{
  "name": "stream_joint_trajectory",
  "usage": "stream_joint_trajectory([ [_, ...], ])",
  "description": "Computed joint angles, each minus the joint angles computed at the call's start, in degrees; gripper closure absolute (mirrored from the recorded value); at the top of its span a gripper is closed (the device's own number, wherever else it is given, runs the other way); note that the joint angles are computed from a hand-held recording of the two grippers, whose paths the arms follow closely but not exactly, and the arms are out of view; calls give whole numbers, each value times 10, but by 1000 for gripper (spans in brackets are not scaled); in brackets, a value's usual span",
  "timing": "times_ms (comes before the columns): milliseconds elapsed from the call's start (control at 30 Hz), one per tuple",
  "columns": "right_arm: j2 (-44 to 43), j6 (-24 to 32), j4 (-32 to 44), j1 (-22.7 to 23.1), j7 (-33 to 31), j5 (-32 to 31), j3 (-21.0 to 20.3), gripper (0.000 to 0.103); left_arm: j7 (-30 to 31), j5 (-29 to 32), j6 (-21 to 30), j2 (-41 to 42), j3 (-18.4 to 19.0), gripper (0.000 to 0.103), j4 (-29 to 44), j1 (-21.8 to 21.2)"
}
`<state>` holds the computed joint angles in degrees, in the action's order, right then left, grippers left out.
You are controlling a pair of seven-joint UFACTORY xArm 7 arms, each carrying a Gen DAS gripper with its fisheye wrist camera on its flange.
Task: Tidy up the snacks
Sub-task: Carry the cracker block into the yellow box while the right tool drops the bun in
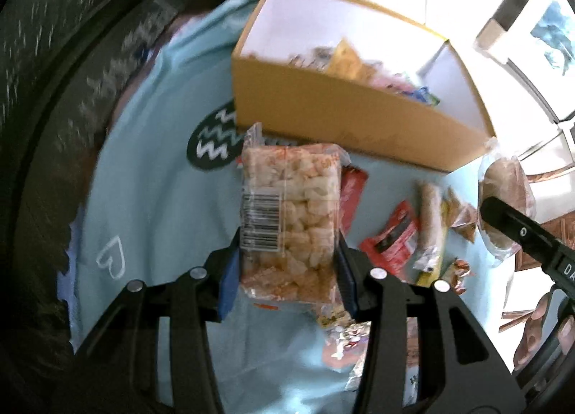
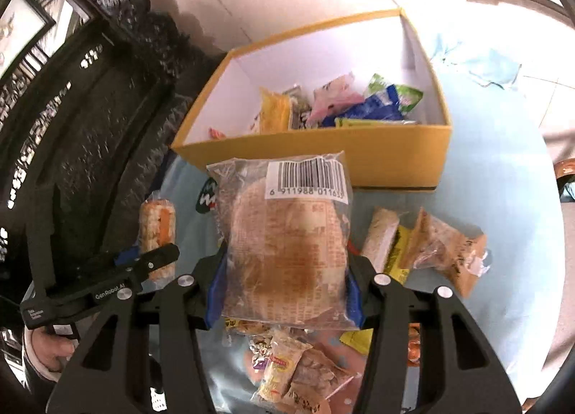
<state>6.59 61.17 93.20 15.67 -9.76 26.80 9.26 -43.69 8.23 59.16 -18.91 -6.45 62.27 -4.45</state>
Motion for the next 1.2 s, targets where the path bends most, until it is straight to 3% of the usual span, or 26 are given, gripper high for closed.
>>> stream_joint_trajectory([
  [233, -3, -15, 32, -7, -11, -7, -7, 50, -4, 35, 23, 35, -13, 57, 77, -5],
  [600, 135, -22, 223, 10, 38, -76, 3, 50, 25, 86, 32, 157, 8, 57, 252, -12],
  [933, 261, 18, 389, 19, 67, -114, 4, 50, 62, 78, 37, 269, 47, 57, 373, -16],
  [1133, 366, 86, 537, 31, 101, -132, 0, 50, 79, 55, 35, 331, 61, 56, 419, -15],
  [1167, 377, 93, 549, 32, 106, -133, 0, 49, 78, 53, 36, 338, 64, 56, 423, -15],
  [1200, 387, 103, 565, 34, 111, -135, 0, 48, 76, 51, 34, 345, 66, 49, 425, -15],
])
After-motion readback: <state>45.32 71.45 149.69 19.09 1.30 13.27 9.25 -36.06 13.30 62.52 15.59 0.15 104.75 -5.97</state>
